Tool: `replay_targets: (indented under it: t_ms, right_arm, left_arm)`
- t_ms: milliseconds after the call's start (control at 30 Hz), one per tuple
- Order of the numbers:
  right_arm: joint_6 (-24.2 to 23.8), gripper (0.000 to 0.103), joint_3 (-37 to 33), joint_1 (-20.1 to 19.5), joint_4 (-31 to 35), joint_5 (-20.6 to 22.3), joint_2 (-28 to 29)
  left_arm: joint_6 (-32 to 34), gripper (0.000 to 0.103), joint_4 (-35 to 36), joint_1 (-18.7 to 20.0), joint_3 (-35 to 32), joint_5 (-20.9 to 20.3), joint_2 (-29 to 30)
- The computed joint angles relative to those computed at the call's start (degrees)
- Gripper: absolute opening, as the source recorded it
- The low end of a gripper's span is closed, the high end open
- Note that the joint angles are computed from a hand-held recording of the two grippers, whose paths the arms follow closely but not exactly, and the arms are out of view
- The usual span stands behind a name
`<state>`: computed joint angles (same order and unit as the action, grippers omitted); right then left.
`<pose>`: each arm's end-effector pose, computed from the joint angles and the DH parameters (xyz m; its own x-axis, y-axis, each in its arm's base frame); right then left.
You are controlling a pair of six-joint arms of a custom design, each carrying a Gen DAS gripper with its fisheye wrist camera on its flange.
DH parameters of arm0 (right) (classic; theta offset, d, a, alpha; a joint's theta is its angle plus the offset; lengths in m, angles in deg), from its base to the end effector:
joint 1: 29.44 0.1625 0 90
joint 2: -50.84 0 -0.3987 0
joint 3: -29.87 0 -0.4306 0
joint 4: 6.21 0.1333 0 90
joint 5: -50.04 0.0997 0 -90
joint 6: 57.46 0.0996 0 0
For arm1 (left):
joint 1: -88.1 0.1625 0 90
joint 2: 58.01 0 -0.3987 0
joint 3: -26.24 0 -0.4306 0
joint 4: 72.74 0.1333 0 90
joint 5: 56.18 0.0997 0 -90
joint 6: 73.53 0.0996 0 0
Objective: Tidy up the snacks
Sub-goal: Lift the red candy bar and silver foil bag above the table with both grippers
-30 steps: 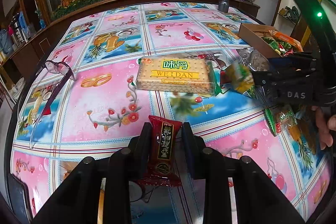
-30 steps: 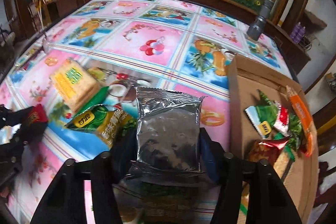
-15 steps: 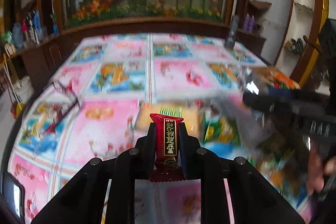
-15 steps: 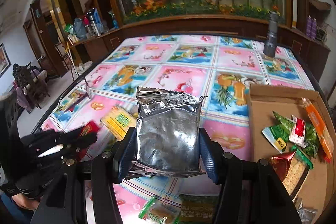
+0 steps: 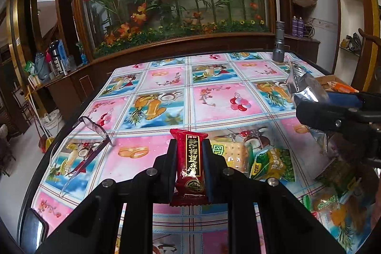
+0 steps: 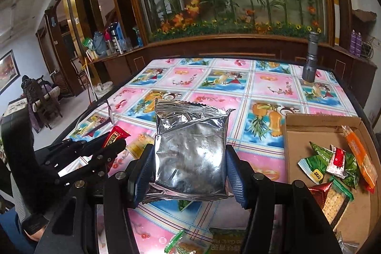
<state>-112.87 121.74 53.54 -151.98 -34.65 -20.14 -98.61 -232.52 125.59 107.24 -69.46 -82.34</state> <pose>0.0595 -0.6831 0.3615 -0.6472 -0.6310 0.4277 -0.7620 0.5192 -0.3871 -0.4170 -0.6100 -0.0327 -0.6128 -0.2079 -0.7624 0.5664 0.5572 -0.6072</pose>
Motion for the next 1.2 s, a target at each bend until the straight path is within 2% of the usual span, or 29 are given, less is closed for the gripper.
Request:
replay_targets:
  t_ms: [233, 767, 1200]
  right_arm:
    - [-0.7, 0.062, -0.2, 0.1, 0.2, -0.5, 0.5]
    - [-1.3, 0.062, -0.7, -0.4, 1.3, 0.9, 0.4]
    - [-1.3, 0.062, -0.8, -0.4, 1.4, 1.3, 0.4]
  left_arm:
    - [1.3, 0.019, -2.0, -0.2, 0.3, 0.6, 0.3]
    - [0.1, 0.019, -0.2, -0.6, 0.2, 2.8, 0.4]
    - [1.3, 0.019, -1.4, -0.9, 0.0, 3.9, 0.8]
